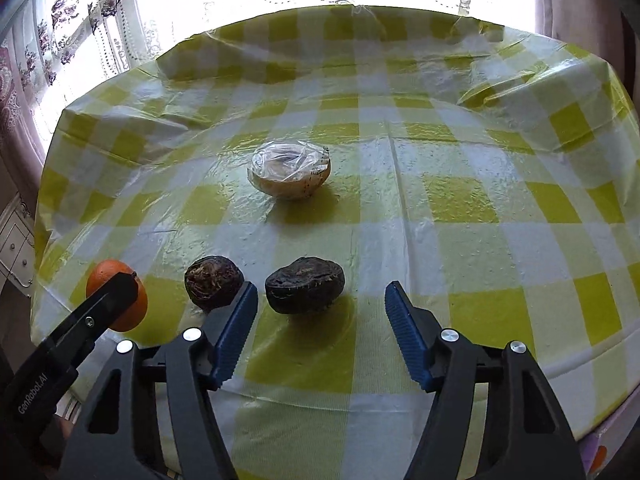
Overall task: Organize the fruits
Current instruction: 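Grasp an orange with the left tool while the right tool grasps a dark brown fruit, then carry the orange and brown fruit into the box and open both tools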
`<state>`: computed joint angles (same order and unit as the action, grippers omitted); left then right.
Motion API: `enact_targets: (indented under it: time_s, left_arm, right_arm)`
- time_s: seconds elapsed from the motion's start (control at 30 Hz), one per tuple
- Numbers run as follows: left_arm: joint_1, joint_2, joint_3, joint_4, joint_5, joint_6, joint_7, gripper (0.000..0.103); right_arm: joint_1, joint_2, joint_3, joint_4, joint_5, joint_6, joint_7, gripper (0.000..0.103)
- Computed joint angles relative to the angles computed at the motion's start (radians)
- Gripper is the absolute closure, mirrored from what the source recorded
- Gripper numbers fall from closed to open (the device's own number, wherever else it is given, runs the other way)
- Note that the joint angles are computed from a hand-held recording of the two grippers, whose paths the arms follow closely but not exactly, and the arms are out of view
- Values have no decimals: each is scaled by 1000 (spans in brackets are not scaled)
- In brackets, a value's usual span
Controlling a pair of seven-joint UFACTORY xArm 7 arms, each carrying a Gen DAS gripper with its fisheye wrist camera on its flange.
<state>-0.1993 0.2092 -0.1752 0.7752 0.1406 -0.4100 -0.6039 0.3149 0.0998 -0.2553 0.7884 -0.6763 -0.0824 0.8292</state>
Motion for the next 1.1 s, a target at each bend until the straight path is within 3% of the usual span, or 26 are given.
enact_targets:
  time_s: [0.03, 0.2, 0.43, 0.57, 0.8, 0.93, 1.1]
  left_arm:
    - [-5, 0, 3, 0, -4, 1, 6, 60]
    - [-26, 2, 15, 2, -33, 1, 38, 60]
    - [-78, 0, 40, 0, -110, 1, 117, 60]
    - [-136, -5, 66, -4, -198, -8, 208, 60]
    - [-207, -14, 86, -5, -346, -15, 351, 60]
    - [-255, -22, 101, -3, -444, -13, 446, 60]
    - [-282, -42, 93, -8, -520, -6, 527, 60]
  right_arm:
    - [32, 7, -31, 13, -44, 11, 34, 45]
    - [-7, 37, 33, 52, -42, 56, 6, 62]
    - [46, 30, -30, 73, -308, 76, 226, 63]
    - [11, -2, -3, 46, -380, 81, 290, 63]
    - [-60, -95, 38, -20, -614, 91, 501, 63]
    - [-118, -149, 77, -69, -652, 87, 531, 63]
    - [-190, -223, 113, -142, -617, 75, 492, 63]
